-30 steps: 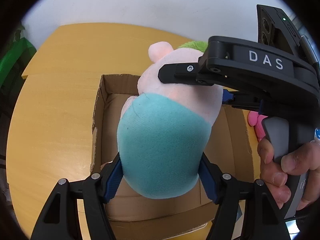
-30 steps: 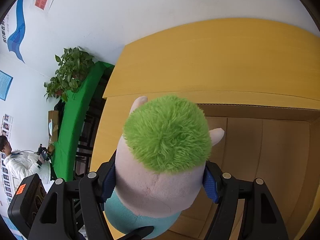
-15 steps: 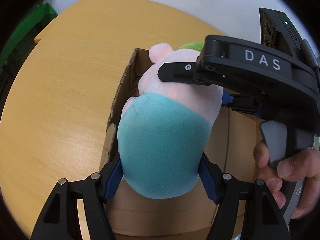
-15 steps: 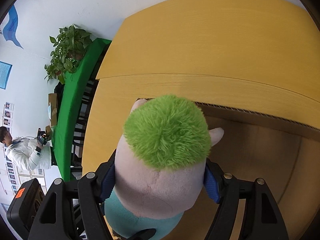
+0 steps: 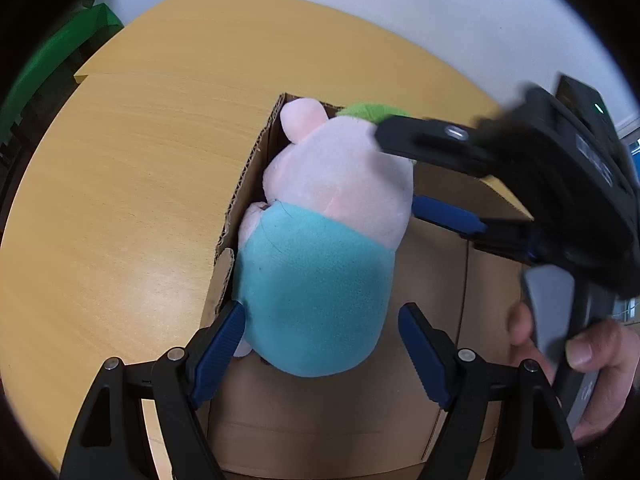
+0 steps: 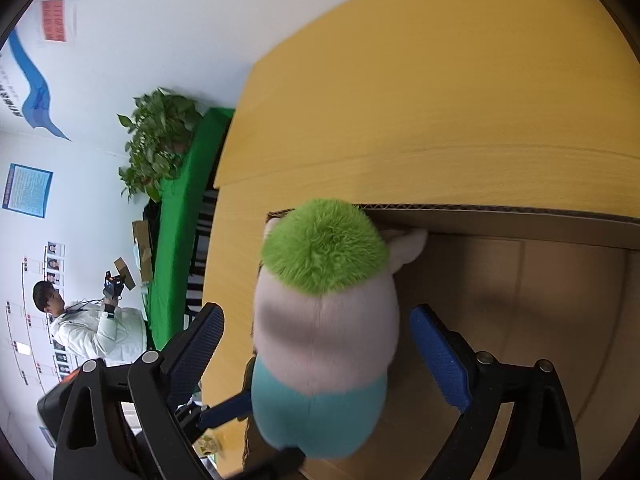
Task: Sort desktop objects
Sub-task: 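Carry the plush pig with both grippers over the cardboard box, then open both grippers to drop the plush pig into the box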
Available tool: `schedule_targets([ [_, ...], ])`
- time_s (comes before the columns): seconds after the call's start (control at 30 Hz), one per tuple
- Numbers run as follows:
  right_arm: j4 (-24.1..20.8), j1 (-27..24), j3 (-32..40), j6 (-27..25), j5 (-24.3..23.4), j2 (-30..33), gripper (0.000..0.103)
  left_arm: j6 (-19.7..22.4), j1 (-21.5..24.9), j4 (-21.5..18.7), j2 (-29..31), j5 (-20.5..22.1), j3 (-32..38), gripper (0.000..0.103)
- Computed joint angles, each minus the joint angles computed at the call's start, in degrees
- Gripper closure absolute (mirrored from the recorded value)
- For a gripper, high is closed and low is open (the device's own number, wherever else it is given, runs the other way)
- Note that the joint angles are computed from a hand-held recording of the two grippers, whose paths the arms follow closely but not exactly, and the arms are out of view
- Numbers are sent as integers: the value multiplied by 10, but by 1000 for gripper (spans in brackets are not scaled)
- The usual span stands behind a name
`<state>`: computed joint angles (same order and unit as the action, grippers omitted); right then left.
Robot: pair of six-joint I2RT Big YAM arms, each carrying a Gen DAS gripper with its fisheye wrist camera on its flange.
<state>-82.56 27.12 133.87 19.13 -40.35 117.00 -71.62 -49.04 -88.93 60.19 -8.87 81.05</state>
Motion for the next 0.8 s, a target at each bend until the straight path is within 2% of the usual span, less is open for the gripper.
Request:
schedule_targets([
  [0.07,35,-7,-62,1,5,-45,6,-10,-16,-4,-5,-11,2,25],
  [0.1,36,-8,-78,-1,7,-54,8,-14,-24,-6,-7,-16,4,25],
  [0.13,23,-7,-87,-11,4,-58,19,-18,-34,-9,-9,-21,5,25],
  [0.17,5,-7,-84,-23,3,-55,39,-23,-44,-12,-12,-26,7,25],
  [0.2,-11,-4,-78,-33,3,-49,47,-29,-55,-14,-15,-31,8,25],
  [0.23,-20,-1,-73,-38,5,-45,51,-36,-68,-18,-19,-36,9,25],
  [0.33,-1,8,-77,-12,15,-43,51,-55,-110,-40,-27,-49,10,25],
  [0.4,6,9,-85,-1,23,-46,47,-74,-134,-47,-35,-46,3,25],
  [0.47,-10,2,-92,18,33,-53,37,-89,-159,-49,-45,-34,-12,25],
  [0.53,-14,-10,-120,34,47,-81,36,-107,-182,-58,-49,-22,-21,25],
  [0.6,1,-29,-168,32,49,-128,31,-125,-213,-47,-57,-17,-31,25],
  [0.67,1,-53,-231,3,66,-189,18,-135,-244,-36,-57,-16,-33,25],
  [0.7,-3,-66,-259,-18,77,-218,16,-143,-261,-30,-56,-22,-36,25],
  [0.73,-15,-81,-292,-49,93,-251,14,-138,-263,-23,-56,-1,-40,25],
  [0.77,-32,-90,-313,-76,110,-271,14,-110,-232,-13,-78,5,-66,25],
  [0.8,-68,-100,-339,-117,141,-294,14,-83,-199,-9,-82,18,-71,25],
])
